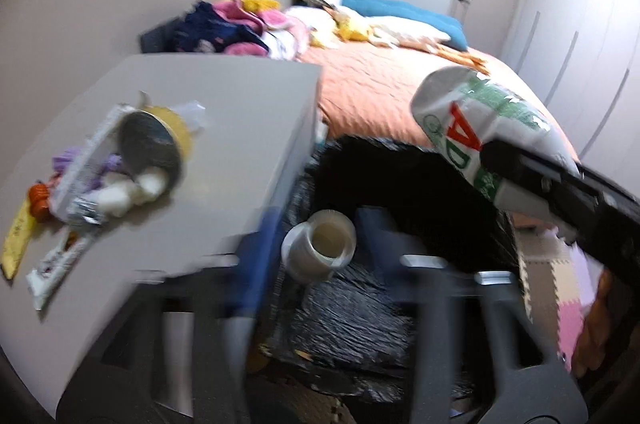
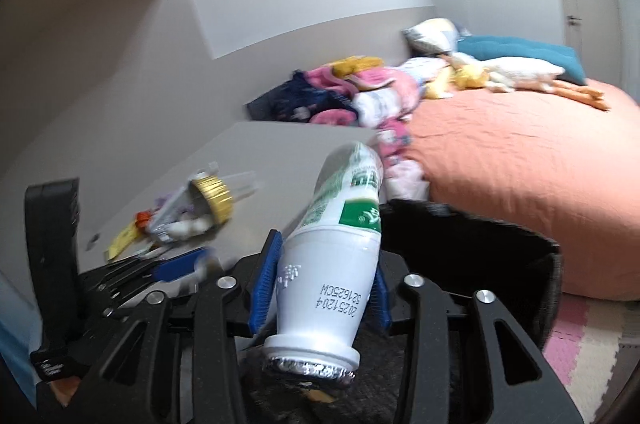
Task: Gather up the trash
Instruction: 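Carry both items over the black bin and open both tools to drop them, then move both tools back over the table toward the tube and foil cup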
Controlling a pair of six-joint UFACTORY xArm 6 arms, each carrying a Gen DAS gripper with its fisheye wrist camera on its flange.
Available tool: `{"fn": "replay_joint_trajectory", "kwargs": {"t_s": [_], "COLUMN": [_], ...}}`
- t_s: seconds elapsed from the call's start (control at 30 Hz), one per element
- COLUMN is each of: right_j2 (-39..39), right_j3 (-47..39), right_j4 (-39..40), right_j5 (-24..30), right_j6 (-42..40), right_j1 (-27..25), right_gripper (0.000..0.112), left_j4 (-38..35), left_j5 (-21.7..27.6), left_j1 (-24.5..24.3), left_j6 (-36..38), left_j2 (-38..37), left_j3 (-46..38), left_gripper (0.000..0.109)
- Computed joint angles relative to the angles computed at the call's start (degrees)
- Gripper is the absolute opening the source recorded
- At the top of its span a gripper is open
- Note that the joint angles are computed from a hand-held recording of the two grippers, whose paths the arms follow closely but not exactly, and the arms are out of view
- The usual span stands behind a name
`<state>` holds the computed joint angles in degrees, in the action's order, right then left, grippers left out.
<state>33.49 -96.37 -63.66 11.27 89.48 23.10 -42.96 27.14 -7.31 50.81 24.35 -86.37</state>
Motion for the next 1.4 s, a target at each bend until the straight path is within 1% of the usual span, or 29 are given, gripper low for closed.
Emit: {"fn": "replay_joint_trajectory", "kwargs": {"t_s": [0.03, 0.07, 0.1, 0.2, 0.33, 0.43, 0.67, 0.97, 1.13, 1.3, 1.4], "right_j2": [-1.1, -1.5, -2.3, -3.7, -3.6, -3.5, 0.4, 5.5, 8.7, 13.2, 17.4], "right_j3": [0.8, 1.1, 1.9, 3.5, 3.4, 3.5, -0.9, -7.7, -12.2, -18.7, -24.7], "right_j4": [-3.7, -7.1, -9.6, -12.5, -12.7, -12.6, -6.7, 1.9, 6.9, 14.8, 23.7], "right_j5": [3.0, 4.3, 5.5, 7.1, 7.7, 6.8, 4.3, 5.1, 3.5, 3.8, 4.2], "right_j6": [4.4, 8.1, 11.1, 16.0, 16.7, 16.0, 9.3, -0.6, -5.9, -14.9, -24.0], "right_j1": [0.1, 0.0, -0.1, -0.8, -0.9, -1.1, -0.3, 1.8, 2.4, 3.6, 4.5], "right_gripper": [0.07, 0.077, 0.077, 0.078, 0.079, 0.079, 0.079, 0.079, 0.079, 0.079, 0.079], "left_j4": [-2.5, -3.8, -3.6, -2.7, -2.7, -3.1, -2.8, -3.4, -3.2, -1.2, -0.1], "left_j5": [-0.5, -0.4, 0.4, 0.6, -0.1, -0.2, -0.8, 0.0, 0.2, 0.5, 0.4], "left_j1": [-0.3, -0.4, -0.5, -0.9, -1.2, -1.0, 0.3, 3.0, 4.5, 6.3, 7.4], "left_j6": [1.9, 3.3, 3.4, 3.6, 4.4, 5.0, 5.2, 5.3, 5.4, 3.3, 2.4], "left_j2": [-0.1, 0.0, 0.3, 0.8, 1.3, 0.9, 0.2, 0.5, 0.8, 2.0, 2.5], "left_j3": [0.3, 0.3, 0.0, -0.3, -0.5, -0.2, 0.6, -0.3, -0.8, -2.7, -3.4], "left_gripper": [0.097, 0.097, 0.097, 0.097, 0.097, 0.097, 0.097, 0.097, 0.097, 0.097, 0.097]}}
